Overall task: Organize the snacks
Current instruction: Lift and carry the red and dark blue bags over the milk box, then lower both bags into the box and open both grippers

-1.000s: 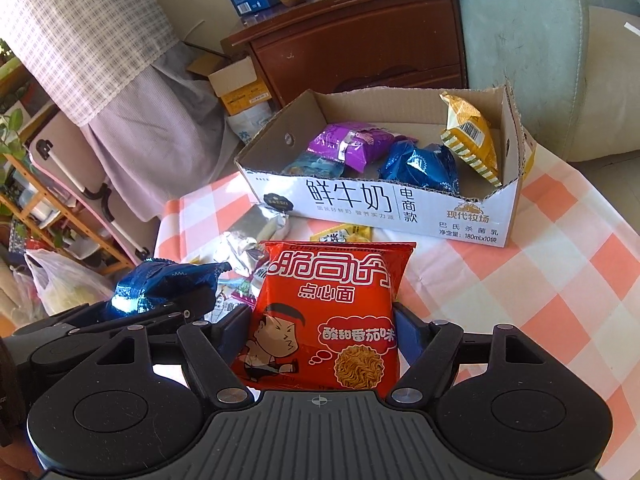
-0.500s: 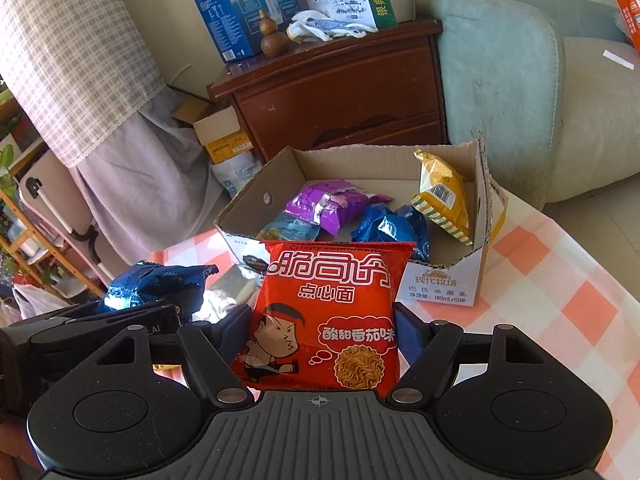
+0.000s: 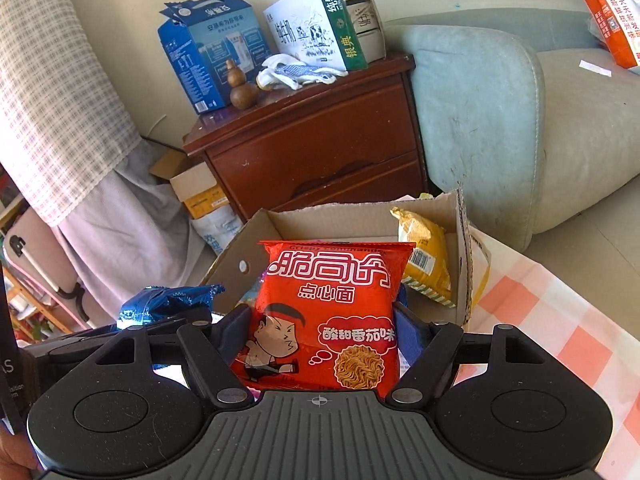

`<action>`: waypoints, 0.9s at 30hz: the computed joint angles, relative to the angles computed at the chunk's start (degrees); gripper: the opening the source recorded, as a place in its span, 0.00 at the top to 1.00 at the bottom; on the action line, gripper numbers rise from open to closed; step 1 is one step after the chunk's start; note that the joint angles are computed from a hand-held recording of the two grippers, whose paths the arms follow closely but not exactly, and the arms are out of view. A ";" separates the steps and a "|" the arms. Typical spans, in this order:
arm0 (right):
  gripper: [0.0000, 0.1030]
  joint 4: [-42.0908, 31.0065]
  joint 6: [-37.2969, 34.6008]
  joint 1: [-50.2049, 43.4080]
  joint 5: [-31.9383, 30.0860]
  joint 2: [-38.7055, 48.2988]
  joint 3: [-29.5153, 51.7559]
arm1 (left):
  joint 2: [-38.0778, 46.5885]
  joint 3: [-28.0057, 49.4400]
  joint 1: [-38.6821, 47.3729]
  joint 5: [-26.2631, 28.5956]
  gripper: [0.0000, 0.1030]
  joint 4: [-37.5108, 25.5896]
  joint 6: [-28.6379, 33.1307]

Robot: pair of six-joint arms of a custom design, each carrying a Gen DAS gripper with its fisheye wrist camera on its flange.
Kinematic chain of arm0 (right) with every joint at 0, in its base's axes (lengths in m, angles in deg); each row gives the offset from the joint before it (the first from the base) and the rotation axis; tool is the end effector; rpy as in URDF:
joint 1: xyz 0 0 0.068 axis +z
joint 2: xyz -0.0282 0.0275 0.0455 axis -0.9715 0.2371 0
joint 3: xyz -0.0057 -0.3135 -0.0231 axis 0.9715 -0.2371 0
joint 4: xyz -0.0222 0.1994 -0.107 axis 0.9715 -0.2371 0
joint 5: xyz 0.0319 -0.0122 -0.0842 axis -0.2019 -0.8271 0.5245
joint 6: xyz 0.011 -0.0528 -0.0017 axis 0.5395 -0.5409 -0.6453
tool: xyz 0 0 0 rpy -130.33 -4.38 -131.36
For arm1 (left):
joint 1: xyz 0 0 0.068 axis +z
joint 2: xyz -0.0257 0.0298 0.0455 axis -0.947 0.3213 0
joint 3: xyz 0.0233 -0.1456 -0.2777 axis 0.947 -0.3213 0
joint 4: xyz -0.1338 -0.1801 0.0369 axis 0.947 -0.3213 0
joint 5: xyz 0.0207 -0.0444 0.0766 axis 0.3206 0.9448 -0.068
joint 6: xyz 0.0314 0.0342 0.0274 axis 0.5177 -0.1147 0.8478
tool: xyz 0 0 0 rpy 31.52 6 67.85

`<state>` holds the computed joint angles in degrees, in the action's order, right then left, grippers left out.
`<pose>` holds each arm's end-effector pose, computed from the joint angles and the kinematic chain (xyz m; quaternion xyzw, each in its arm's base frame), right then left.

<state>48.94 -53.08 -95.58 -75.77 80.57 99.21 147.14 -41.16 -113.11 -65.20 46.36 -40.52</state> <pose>0.2148 -0.0534 0.2869 -0.0625 0.9096 0.1855 0.3664 0.1941 -0.1475 0.2644 -0.1056 0.9134 0.0077 0.3930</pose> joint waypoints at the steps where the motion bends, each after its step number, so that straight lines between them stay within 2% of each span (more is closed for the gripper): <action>1: 0.27 0.92 1.19 0.53 0.31 0.74 0.18 | 0.38 0.22 0.76 0.56 0.39 1.01 1.21; 7: 0.27 5.70 6.32 3.67 3.56 3.29 0.11 | 2.85 1.32 5.54 4.66 0.39 6.54 6.79; 24: 0.26 16.43 18.10 9.36 11.75 11.55 0.59 | 11.85 4.51 12.44 11.76 0.38 14.55 10.00; 27: 0.24 19.64 19.28 10.21 14.31 12.87 0.01 | 13.10 4.00 12.56 11.95 0.22 16.17 10.79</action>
<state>68.58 -33.79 -85.37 -61.46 93.44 99.22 160.24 -37.15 -100.55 -53.24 62.53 -29.74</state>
